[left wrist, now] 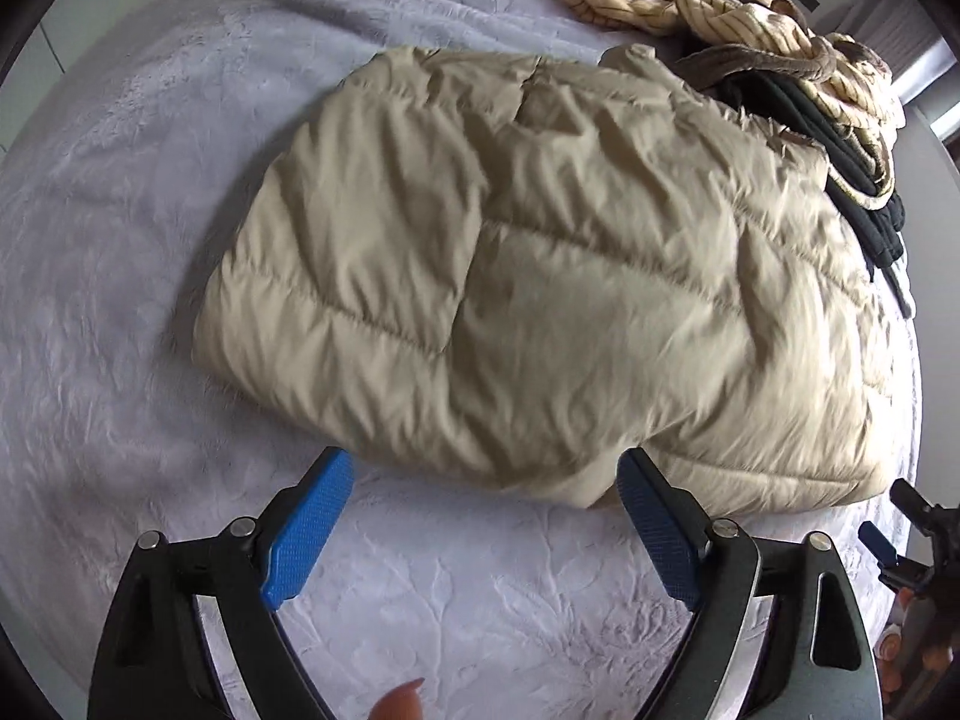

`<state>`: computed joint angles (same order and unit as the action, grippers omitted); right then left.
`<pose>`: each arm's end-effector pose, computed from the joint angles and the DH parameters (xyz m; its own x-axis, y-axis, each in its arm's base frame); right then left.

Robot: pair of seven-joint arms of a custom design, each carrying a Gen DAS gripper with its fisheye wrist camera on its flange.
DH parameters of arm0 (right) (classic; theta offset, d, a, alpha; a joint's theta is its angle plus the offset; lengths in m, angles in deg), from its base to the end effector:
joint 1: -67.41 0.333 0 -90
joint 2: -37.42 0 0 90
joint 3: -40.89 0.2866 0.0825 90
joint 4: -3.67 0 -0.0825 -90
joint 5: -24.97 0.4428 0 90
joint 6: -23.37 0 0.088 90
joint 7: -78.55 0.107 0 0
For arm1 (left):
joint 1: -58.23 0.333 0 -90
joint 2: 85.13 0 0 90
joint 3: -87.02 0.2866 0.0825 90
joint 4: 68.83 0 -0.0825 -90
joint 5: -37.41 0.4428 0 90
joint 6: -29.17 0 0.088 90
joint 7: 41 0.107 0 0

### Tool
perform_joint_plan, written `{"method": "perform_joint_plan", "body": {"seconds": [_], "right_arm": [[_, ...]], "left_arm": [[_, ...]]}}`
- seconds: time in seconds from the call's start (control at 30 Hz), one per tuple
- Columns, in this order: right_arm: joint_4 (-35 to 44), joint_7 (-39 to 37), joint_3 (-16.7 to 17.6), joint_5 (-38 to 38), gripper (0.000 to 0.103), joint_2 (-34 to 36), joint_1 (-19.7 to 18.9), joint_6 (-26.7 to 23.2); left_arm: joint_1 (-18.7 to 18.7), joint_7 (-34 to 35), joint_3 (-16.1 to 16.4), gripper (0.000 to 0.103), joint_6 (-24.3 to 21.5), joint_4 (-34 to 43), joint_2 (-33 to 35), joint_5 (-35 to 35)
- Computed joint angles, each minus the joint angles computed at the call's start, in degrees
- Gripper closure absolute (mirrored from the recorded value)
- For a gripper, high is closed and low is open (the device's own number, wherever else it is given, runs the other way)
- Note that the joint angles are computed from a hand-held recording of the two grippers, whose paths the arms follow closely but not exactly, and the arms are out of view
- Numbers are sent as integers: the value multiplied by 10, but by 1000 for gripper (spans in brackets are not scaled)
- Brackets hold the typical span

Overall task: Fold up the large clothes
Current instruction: 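Release the hem and open both tools above the folded jacket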

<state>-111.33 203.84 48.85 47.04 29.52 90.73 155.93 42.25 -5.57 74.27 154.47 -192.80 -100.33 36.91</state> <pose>0.5212 0.3283 0.5185 -0.1958 -0.8426 -0.5016 -0.9495 0.2909 -0.1180 0.4941 -0.2764 0.4855 0.4118 -0.8895 0.1980 -0.8709 -0.4481 -0.2018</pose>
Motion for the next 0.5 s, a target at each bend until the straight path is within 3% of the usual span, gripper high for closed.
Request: {"method": "perform_joint_plan", "body": {"seconds": [0.5], "right_arm": [[-59, 21, -4, 68, 8, -27, 8, 71]], "left_arm": [[-5, 9, 8, 0, -2, -27, -16, -26]]}}
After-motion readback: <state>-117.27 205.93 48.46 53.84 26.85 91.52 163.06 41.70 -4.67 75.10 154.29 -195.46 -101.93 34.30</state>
